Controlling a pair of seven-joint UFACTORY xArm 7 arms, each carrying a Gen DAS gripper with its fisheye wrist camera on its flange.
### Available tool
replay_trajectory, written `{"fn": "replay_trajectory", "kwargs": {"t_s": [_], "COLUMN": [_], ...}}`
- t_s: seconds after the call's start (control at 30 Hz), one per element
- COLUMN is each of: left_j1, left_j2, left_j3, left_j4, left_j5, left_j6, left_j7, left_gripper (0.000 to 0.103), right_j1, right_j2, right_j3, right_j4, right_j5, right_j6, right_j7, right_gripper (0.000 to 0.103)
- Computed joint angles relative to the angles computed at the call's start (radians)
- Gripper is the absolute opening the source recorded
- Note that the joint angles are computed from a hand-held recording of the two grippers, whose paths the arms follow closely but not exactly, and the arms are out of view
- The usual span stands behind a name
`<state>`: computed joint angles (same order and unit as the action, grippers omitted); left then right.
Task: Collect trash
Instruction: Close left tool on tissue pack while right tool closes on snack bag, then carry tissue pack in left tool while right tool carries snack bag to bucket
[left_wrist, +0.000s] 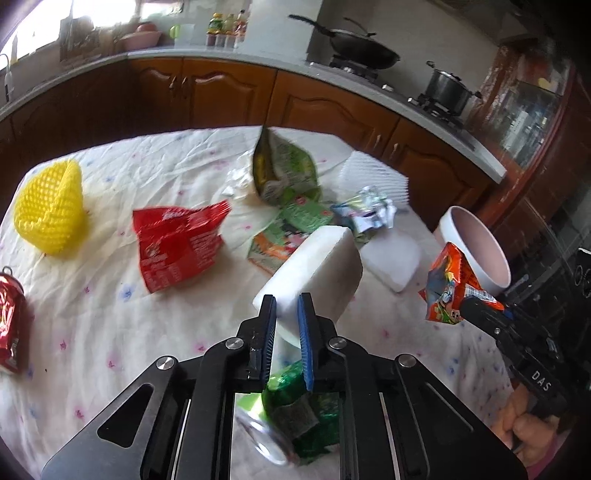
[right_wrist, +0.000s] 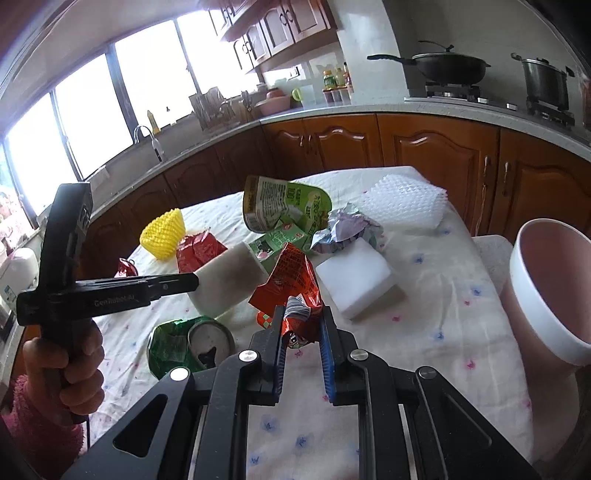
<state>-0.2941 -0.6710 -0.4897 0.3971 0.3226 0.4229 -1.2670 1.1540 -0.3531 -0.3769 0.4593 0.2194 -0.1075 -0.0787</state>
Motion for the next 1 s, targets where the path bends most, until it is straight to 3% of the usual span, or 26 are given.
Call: {"fn": "replay_trajectory", "kwargs": {"t_s": [0.17,0.5,0.73,1.0], "left_j1": [0.022,0.076,0.114,0.087], "left_j2": [0.009,0.135,0.292,0.488], "left_j3": [-0.051,-0.123,-0.166,-0.158], "left_j4": [0.054,0.194,0.331,0.497], "left_j5": [0.037,0.142,0.287,0.474], "left_j6": [0.027,-0.008,-0.024,-0.015], "left_j7": [-0.027,-0.080,-0.151,-0.233], "left_gripper": [0.009,0.008,0.008,0.008], "right_j1": [-0.063,-0.237,-0.349,-0.462], "right_j2": [-0.053,-0.173,-0.257,-0.319], "right_j3": [0.042,0.115,0.135,0.123], "right_j4": [-0.041,-0.112,-0.151,-0.180], "right_j5": [-0.018,-0.072,-0.076,-0.066], "right_j6": [-0.014,0.001,0.028,0.048], "right_j7": [0.028,0.075,0.069,0.045], "right_gripper": [0.016,0.016,0.016,0.016]}}
